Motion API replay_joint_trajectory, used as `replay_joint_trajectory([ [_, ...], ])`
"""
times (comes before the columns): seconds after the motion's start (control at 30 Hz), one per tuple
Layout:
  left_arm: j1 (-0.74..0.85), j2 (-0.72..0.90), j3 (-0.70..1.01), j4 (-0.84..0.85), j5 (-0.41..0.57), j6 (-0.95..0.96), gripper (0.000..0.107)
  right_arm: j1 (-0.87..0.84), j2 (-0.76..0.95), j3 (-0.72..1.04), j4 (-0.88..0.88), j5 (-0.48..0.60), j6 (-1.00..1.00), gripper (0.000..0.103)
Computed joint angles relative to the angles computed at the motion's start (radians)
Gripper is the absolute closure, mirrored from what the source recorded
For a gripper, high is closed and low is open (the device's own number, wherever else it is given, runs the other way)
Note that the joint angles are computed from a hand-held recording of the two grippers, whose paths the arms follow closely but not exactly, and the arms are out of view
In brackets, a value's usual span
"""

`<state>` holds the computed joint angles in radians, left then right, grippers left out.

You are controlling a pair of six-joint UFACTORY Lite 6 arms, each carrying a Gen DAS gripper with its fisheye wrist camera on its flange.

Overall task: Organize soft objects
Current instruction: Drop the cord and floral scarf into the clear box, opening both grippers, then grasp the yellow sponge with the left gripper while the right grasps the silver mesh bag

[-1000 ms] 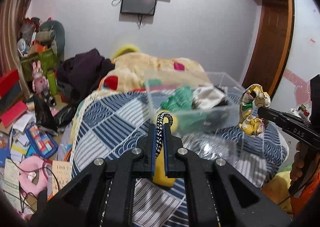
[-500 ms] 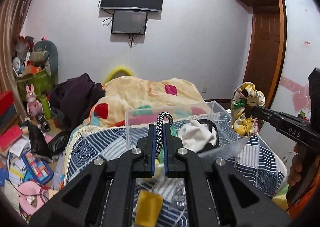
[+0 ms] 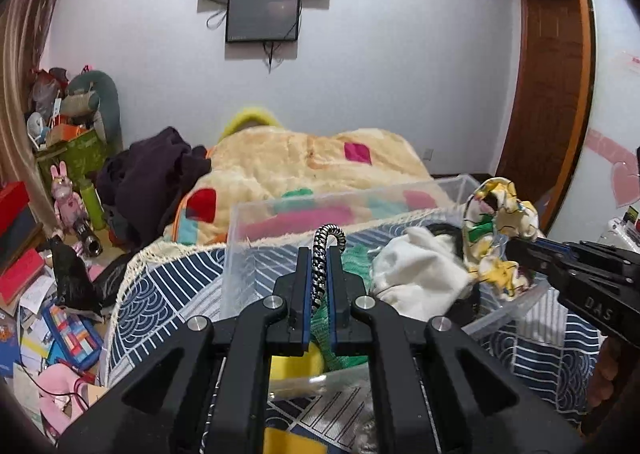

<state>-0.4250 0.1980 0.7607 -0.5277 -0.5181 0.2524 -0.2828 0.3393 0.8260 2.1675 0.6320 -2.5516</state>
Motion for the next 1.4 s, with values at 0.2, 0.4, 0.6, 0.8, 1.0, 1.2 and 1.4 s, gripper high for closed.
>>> replay_joint_trajectory([
  [0.2,-0.014,0.06,0.034,0.01,0.049,0.015,0.101,-0.002,-0.013,-0.009,0.003,-0.028,-0.009,0.092],
  [0.4,-0.012,0.03,0.012,0.116,0.109,-0.081,0.092,-0.012,-0.047,-0.026,-0.039,-0.051,0.005,0.08],
  [0.6,-0.013,-0.103,-0.074,0.208,0.148,-0.173,0.071,-0.041,-0.129,-0.102,-0.019,-0.009,-0.038,0.052],
  [0.8,-0.022,-0.324,-0.21,0.193,0.175,-0.168,0.048,-0.076,-0.219,-0.156,-0.075,0.026,-0.003,0.047],
  [1.0,-0.036,-0.51,-0.319,0.0,0.194,0.019,0.022,-0.11,-0.304,-0.235,-0.094,0.097,-0.005,0.022],
  [1.2,0.017,-0.573,-0.404,0.059,0.226,-0.036,0.013,-0.082,-0.272,-0.265,-0.074,0.096,-0.06,0.017],
  [1.4,0.069,-0.458,-0.449,0.233,0.185,-0.213,0.013,0.002,-0.154,-0.255,-0.032,0.054,-0.107,0.017],
])
